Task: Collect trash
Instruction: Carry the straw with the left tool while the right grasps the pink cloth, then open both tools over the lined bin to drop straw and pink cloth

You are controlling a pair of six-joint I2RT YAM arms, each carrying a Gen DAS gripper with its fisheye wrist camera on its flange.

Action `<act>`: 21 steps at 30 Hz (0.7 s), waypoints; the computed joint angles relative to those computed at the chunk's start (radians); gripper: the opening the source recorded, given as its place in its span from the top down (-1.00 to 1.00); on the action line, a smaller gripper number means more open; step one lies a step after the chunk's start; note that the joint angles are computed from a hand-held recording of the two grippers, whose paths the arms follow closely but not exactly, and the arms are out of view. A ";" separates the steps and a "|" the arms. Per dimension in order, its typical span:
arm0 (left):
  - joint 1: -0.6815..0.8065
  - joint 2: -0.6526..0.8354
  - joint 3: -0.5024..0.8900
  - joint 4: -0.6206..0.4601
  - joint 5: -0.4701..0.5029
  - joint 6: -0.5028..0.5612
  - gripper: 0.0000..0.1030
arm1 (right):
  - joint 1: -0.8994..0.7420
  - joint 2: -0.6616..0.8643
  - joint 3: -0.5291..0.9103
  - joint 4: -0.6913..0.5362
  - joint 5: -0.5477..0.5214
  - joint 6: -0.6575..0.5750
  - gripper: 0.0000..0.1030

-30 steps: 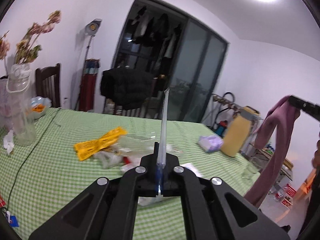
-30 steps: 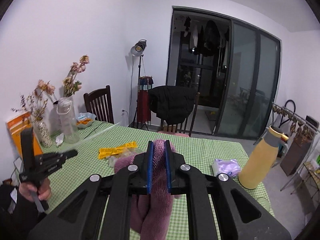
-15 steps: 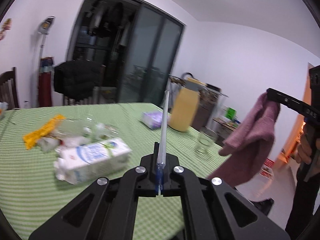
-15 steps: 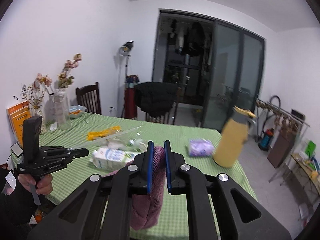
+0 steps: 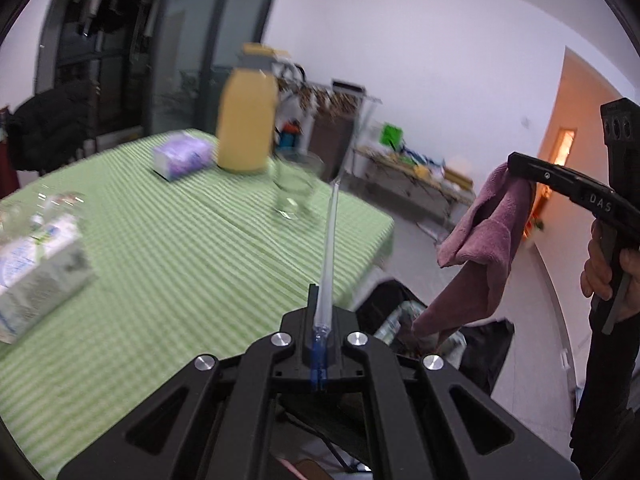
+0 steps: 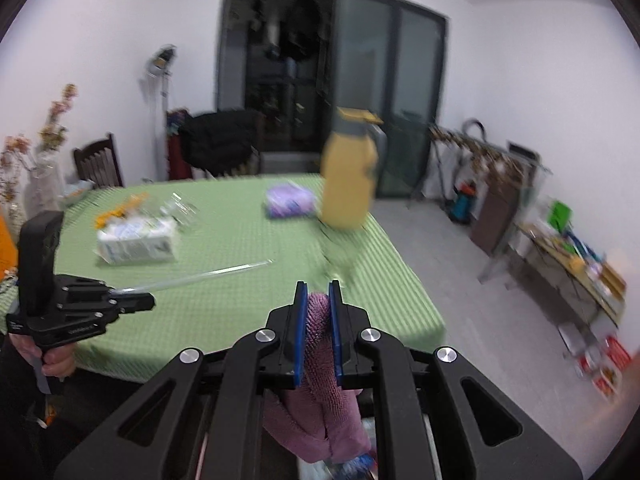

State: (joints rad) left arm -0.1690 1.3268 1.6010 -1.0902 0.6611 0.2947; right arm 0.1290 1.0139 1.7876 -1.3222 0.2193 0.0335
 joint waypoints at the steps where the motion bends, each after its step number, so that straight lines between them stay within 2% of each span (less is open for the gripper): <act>1: -0.032 -0.006 -0.025 0.014 -0.019 -0.015 1.00 | -0.103 -0.029 -0.059 0.004 -0.072 -0.039 0.79; 6: -0.260 -0.034 -0.157 0.081 -0.159 -0.082 1.00 | -0.549 -0.123 -0.317 0.031 -0.385 -0.231 0.79; 12: -0.428 -0.005 -0.244 0.117 -0.227 -0.116 1.00 | -0.925 -0.190 -0.619 0.085 -0.589 -0.395 0.79; 15: -0.481 0.029 -0.269 0.116 -0.243 -0.127 1.00 | -1.064 -0.177 -0.746 0.097 -0.642 -0.470 0.79; 17: -0.518 0.052 -0.285 0.120 -0.259 -0.127 1.00 | -1.110 -0.161 -0.814 0.122 -0.630 -0.501 0.79; 21: -0.588 0.120 -0.290 0.130 -0.295 -0.147 1.00 | -1.095 -0.056 -0.967 0.239 -0.523 -0.478 0.76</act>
